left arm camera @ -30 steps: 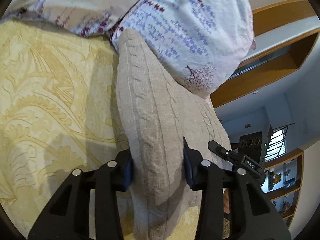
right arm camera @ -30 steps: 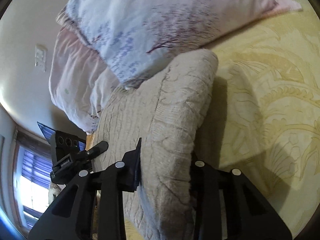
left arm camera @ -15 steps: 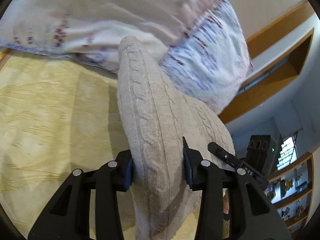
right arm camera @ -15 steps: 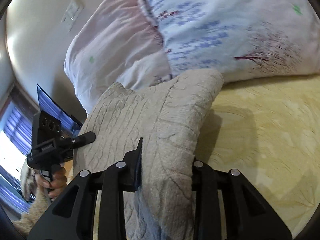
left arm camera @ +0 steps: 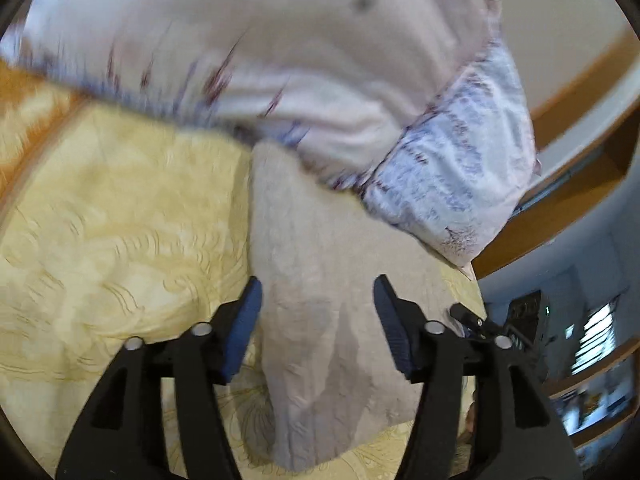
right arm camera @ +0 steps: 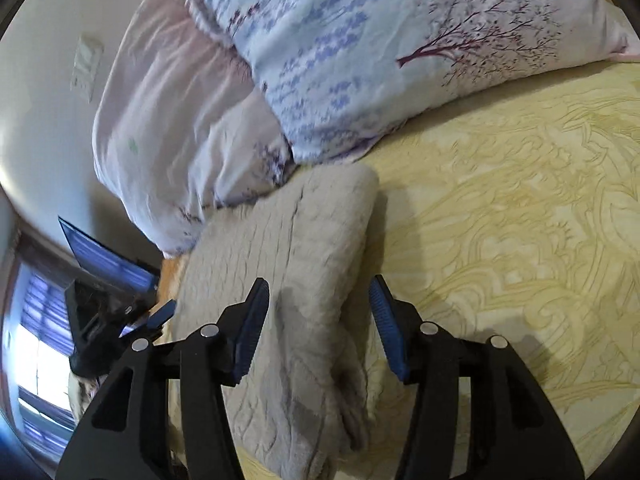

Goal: Fold small clothes

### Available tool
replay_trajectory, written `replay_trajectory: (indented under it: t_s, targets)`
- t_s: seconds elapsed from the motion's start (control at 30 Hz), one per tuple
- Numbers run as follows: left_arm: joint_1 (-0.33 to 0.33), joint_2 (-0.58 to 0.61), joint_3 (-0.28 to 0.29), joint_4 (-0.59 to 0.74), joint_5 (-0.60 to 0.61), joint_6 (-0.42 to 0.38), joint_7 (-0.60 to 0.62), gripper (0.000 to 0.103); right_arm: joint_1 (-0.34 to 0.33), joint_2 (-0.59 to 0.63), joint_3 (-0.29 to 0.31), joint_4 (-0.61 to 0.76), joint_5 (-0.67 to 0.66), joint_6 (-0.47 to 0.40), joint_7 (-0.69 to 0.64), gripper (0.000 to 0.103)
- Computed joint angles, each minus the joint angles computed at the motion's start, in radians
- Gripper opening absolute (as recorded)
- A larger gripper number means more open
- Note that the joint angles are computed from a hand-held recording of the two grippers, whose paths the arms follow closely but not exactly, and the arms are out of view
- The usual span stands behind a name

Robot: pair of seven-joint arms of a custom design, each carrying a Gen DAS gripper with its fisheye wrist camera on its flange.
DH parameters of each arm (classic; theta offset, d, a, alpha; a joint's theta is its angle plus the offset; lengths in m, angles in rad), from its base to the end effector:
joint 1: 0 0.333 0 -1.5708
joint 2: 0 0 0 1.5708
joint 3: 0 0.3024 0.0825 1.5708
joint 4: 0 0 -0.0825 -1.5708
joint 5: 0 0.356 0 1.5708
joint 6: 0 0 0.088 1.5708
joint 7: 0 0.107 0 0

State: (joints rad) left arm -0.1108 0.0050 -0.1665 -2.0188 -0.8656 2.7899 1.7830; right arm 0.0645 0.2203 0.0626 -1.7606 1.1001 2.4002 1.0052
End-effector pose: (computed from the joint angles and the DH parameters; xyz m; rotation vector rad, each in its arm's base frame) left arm 0.5585 -0.1226 0.5228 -2.1636 1.7351 -1.3595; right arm 0.6259 0.0835 0.4859 -1.5324 1.5507 0.2041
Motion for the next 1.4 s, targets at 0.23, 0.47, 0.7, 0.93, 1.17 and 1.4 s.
replay_trajectory:
  t_s: [0.23, 0.47, 0.7, 0.93, 1.17, 1.4]
  targets:
    - [-0.057, -0.004, -0.034, -0.011, 0.482, 0.078, -0.214, 0.073, 0.035, -0.015, 0.021, -0.024, 0.014, 0.128, -0.081, 0.01]
    - [-0.069, 0.009, -0.033, -0.021, 0.867, 0.04, -0.476, 0.079, 0.085, 0.006, -0.006, -0.037, -0.225, 0.258, 0.077, 0.009]
    - [-0.088, 0.054, -0.025, 0.037, 1.211, -0.035, -0.74, 0.089, 0.099, 0.019, -0.003, -0.038, -0.389, 0.296, 0.189, 0.011]
    - [-0.081, -0.019, -0.019, -0.023, 1.414, -0.058, -0.95, 0.089, 0.094, -0.148, 0.035, -0.224, -0.266, 0.446, -0.004, 0.036]
    - [-0.06, -0.04, -0.037, -0.045, 1.508, -0.154, -1.034, 0.089, 0.181, -0.226, 0.022, -0.354, -0.364, 0.527, -0.046, 0.042]
    - [-0.068, -0.004, -0.036, -0.032, 1.513, -0.186, -1.054, 0.09, 0.195, -0.195, -0.007, -0.382, -0.789, 0.55, 0.302, 0.043]
